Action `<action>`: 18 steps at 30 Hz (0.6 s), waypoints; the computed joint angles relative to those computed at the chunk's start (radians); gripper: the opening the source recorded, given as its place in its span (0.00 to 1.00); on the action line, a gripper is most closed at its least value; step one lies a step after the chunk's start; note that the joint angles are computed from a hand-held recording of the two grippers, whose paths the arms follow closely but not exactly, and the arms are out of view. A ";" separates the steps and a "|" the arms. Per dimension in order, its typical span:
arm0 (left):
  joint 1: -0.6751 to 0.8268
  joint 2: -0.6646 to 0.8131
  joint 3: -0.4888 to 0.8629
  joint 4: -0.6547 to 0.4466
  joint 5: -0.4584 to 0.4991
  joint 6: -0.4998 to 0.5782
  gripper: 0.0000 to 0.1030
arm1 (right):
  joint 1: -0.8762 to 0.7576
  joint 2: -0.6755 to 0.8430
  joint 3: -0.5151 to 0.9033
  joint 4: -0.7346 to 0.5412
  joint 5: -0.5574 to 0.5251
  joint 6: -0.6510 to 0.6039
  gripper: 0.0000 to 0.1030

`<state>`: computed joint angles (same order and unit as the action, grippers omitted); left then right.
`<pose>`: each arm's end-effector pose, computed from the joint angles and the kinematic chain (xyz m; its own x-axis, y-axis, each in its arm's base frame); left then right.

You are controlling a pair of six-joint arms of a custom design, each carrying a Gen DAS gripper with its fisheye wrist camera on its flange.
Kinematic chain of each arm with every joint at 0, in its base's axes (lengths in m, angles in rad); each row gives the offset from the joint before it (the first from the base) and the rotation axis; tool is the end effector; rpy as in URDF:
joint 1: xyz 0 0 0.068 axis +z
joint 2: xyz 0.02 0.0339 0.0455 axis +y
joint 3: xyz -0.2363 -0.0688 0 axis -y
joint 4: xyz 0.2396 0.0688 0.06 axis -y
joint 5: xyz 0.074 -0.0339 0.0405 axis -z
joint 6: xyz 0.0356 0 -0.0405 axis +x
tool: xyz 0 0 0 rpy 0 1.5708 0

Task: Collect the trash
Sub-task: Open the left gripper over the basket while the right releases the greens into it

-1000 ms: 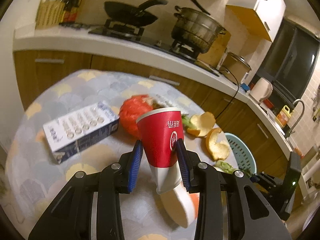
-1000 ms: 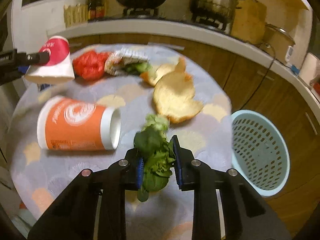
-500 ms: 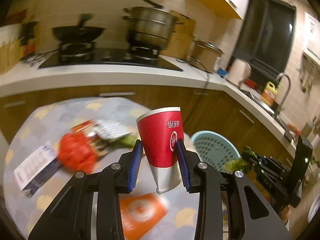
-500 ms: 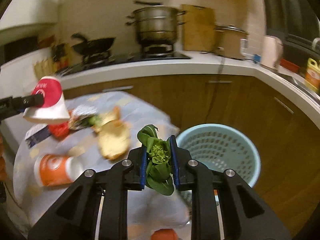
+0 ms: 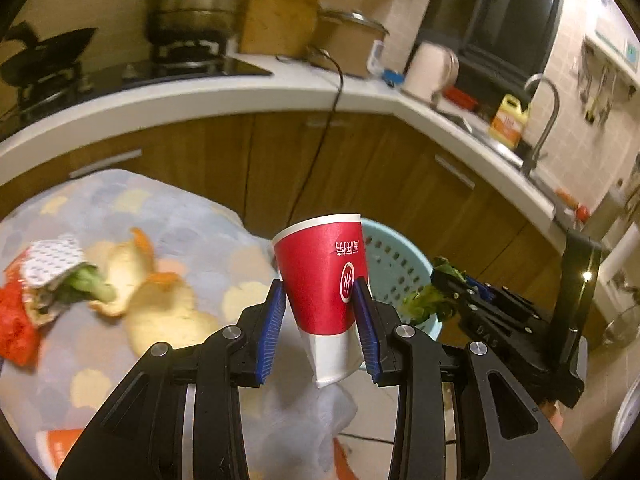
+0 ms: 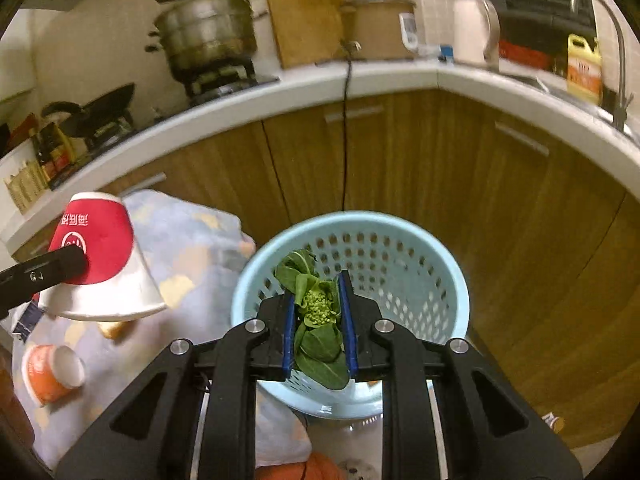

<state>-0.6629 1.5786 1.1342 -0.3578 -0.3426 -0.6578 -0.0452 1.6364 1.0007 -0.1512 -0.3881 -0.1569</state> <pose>0.2743 -0.1990 0.2237 -0.6903 -0.1917 -0.6977 -0.0334 0.9717 -0.2339 0.3397 -0.0019 0.1796 -0.6636 -0.1148 -0.7392 -0.3329 0.9303 0.1544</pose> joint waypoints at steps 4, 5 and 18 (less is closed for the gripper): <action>0.022 0.136 0.079 0.027 0.041 -0.003 0.32 | -0.012 0.105 0.053 -0.015 0.001 0.007 0.16; 0.025 0.153 0.089 0.032 0.049 -0.002 0.33 | -0.015 0.131 0.073 -0.022 -0.002 0.009 0.17; 0.046 0.134 0.028 0.078 0.063 -0.002 0.51 | -0.032 0.177 0.142 -0.086 -0.054 -0.010 0.53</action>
